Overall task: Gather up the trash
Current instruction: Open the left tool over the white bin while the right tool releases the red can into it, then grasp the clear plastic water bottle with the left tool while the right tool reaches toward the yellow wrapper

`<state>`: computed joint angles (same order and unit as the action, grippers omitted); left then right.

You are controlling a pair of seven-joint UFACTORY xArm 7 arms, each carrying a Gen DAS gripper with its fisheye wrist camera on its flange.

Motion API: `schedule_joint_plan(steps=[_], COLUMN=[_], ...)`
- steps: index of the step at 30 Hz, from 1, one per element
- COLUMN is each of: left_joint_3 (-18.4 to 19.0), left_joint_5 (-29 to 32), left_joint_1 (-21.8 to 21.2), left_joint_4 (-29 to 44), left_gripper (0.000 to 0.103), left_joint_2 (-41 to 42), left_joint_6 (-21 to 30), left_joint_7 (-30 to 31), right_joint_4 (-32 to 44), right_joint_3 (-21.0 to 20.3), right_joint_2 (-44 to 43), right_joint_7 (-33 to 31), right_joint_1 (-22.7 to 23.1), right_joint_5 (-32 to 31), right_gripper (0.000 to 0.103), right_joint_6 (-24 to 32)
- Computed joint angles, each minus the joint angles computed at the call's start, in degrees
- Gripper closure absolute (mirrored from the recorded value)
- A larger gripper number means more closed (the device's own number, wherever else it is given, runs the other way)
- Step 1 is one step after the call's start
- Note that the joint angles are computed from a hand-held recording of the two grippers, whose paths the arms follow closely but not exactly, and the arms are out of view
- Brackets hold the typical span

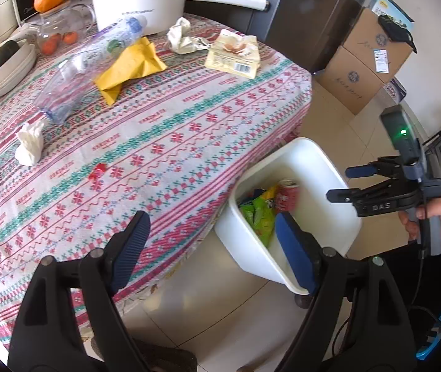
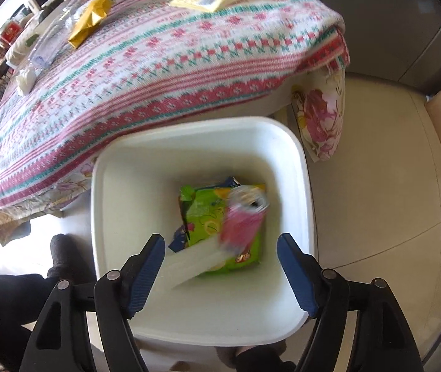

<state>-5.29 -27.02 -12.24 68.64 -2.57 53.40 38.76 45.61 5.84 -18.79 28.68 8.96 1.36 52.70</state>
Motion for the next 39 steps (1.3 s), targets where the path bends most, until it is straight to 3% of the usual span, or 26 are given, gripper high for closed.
schedule_joint_plan(steps=[12, 16, 20, 26, 34, 39], left_joint_3=[0.78, 1.08, 1.08, 0.23, -2.92, -2.19], left_joint_5=[2.4, 2.69, 2.61, 4.49, 9.28, 16.54], left_joint_1=[2.01, 3.28, 4.72, 7.39, 7.88, 3.29], left_joint_4=[4.55, 6.91, 9.61, 18.01, 39.36, 60.94], left_gripper=[0.019, 0.017, 0.011, 0.011, 0.011, 0.011], left_joint_2=[2.79, 5.0, 9.12, 19.04, 33.24, 46.97], left_joint_6=[-2.86, -6.29, -13.2, -15.44, -5.85, 5.47], left_joint_7=[-3.87, -4.34, -2.88, -6.66, -4.3, -3.93], right_joint_4=[3.65, 6.39, 9.96, 15.31, 20.17, 22.73], right_joint_3=[0.34, 1.43, 2.17, 2.17, 1.26, 0.6], right_joint_2=[-1.69, -0.74, 2.03, 6.72, 12.28, 15.02], right_joint_7=[3.99, 6.37, 8.38, 9.77, 10.63, 11.56], right_joint_1=[-1.61, -2.35, -2.35, -1.43, -0.09, 0.21], right_joint_5=[-2.01, -5.28, -8.0, -10.53, -11.5, -13.7], right_gripper=[0.024, 0.024, 0.023, 0.023, 0.023, 0.023], right_joint_6=[-1.82, -2.76, -3.8, -4.09, -3.74, -2.17])
